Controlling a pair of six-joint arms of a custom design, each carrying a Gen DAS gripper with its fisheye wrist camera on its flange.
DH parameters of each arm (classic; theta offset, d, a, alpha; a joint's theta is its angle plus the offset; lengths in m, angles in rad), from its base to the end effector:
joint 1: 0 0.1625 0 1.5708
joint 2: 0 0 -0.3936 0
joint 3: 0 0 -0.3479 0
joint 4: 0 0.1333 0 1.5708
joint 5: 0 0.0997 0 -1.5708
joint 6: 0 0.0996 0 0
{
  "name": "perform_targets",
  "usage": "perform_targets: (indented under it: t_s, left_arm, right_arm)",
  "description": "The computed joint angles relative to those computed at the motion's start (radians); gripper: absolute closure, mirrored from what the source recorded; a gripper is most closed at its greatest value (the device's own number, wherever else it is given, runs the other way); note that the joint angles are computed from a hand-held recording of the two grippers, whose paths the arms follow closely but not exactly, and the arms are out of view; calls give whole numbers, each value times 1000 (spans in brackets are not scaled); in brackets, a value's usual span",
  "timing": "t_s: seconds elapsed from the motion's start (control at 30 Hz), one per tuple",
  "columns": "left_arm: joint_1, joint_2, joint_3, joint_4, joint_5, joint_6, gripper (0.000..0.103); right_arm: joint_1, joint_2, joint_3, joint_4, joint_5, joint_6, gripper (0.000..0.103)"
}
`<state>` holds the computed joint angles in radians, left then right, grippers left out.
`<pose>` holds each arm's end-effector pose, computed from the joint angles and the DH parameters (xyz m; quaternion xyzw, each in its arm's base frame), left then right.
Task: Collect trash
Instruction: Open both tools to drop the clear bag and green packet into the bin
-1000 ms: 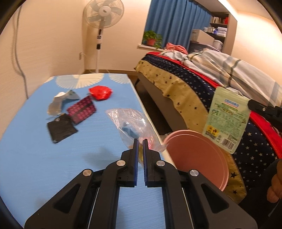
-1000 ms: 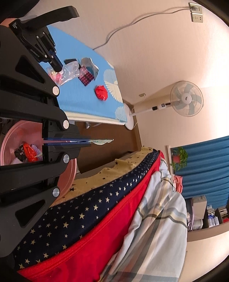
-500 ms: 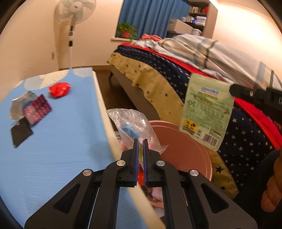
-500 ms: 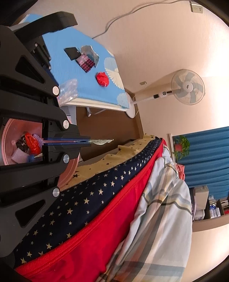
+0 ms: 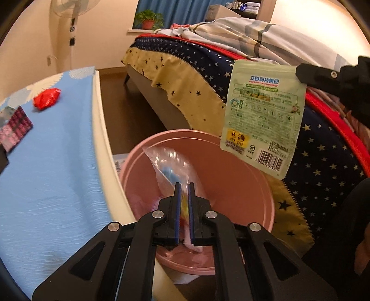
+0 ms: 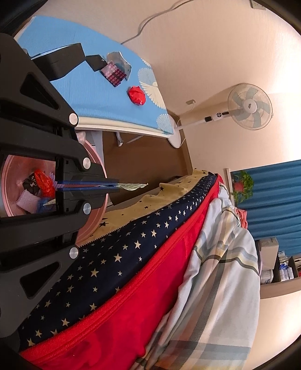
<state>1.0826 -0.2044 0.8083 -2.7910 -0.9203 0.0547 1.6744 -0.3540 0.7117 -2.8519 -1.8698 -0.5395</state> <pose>-0.2037 -0.7964 0.0378 0.1487 0.8959 -0.3462 0.2356 0.1894 -0.8159 0.1993 0.2168 -0.8609 0.4012 0.2254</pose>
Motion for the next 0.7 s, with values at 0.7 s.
perform_targets:
  t_s: [0.7]
  left_arm:
    - [-4,-82,128,-115,18,-10,81]
  right_arm:
    - [3,-11,26,-34,7,2,100]
